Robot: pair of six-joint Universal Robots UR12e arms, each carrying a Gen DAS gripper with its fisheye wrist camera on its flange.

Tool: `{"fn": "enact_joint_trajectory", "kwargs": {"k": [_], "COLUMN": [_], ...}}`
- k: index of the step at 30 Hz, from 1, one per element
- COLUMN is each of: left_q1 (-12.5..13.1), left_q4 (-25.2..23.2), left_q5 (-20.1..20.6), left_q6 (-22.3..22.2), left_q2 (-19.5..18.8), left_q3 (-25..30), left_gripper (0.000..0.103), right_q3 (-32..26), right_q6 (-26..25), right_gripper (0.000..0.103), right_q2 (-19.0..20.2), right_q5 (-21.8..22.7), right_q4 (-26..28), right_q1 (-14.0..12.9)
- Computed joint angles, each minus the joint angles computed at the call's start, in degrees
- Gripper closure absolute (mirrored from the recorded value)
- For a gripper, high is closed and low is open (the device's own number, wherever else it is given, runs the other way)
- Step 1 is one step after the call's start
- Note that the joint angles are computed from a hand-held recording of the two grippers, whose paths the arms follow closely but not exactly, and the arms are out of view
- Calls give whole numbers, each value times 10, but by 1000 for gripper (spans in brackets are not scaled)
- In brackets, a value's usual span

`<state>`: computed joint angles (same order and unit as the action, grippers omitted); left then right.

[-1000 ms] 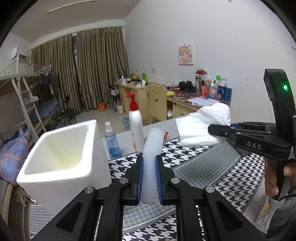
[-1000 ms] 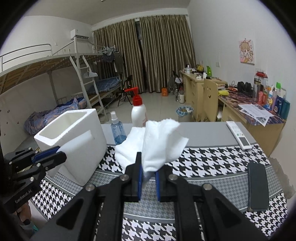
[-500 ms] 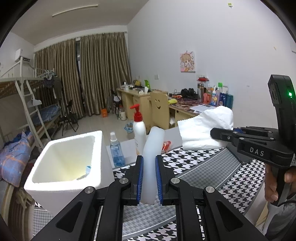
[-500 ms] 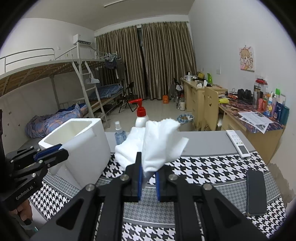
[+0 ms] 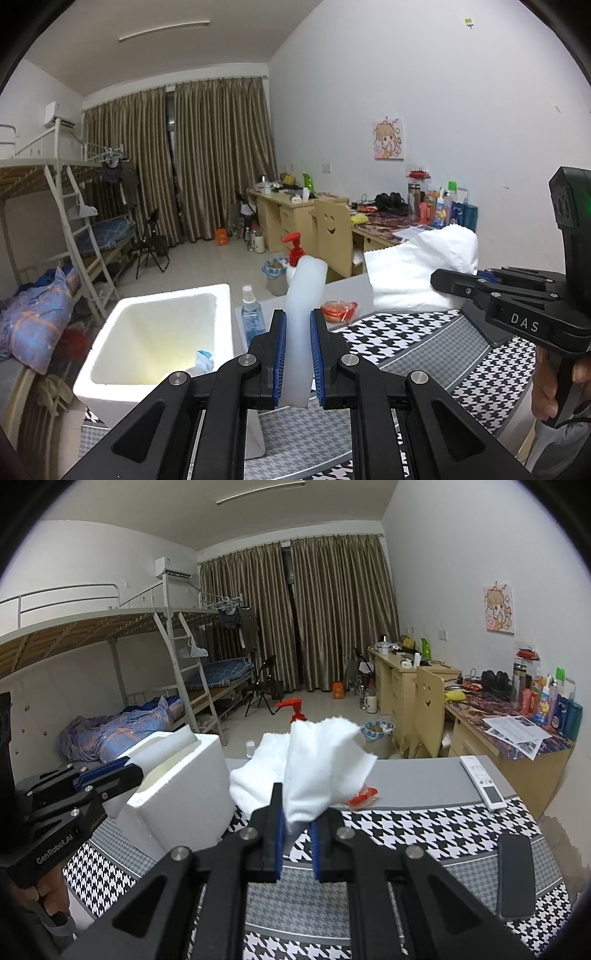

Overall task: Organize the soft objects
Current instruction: 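Carry the foam tube and towel with both tools over the foam box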

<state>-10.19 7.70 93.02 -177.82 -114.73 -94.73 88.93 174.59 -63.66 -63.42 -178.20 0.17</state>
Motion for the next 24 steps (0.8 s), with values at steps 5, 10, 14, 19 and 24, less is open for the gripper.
{"fn": "enact_joint_trajectory", "kwargs": {"k": [5,10,14,19,24], "left_q1": [1,2,2,5,7], "left_q4": [11,16,21,29,32], "left_q5": [9,17,22,30,42], "left_q6": [2,-2,-3,-8,-13], "left_q2": [-1,-2,-2,-1,0], "left_q3": [1,3,3,0,-1], "left_gripper": [89,89,89,89,89], "right_q3": [-2,-5,-8,-15,-19], "right_q6": [-2,-1,-1,-3,-9], "right_gripper": [88,88,88,88,88], "right_q2": [1,2,2,5,7], "right_q5": [0,2,6,26,30], "right_q4": [-5,-7,-9,-3,-1], "right_q1": [3,4,6,6,11]}}
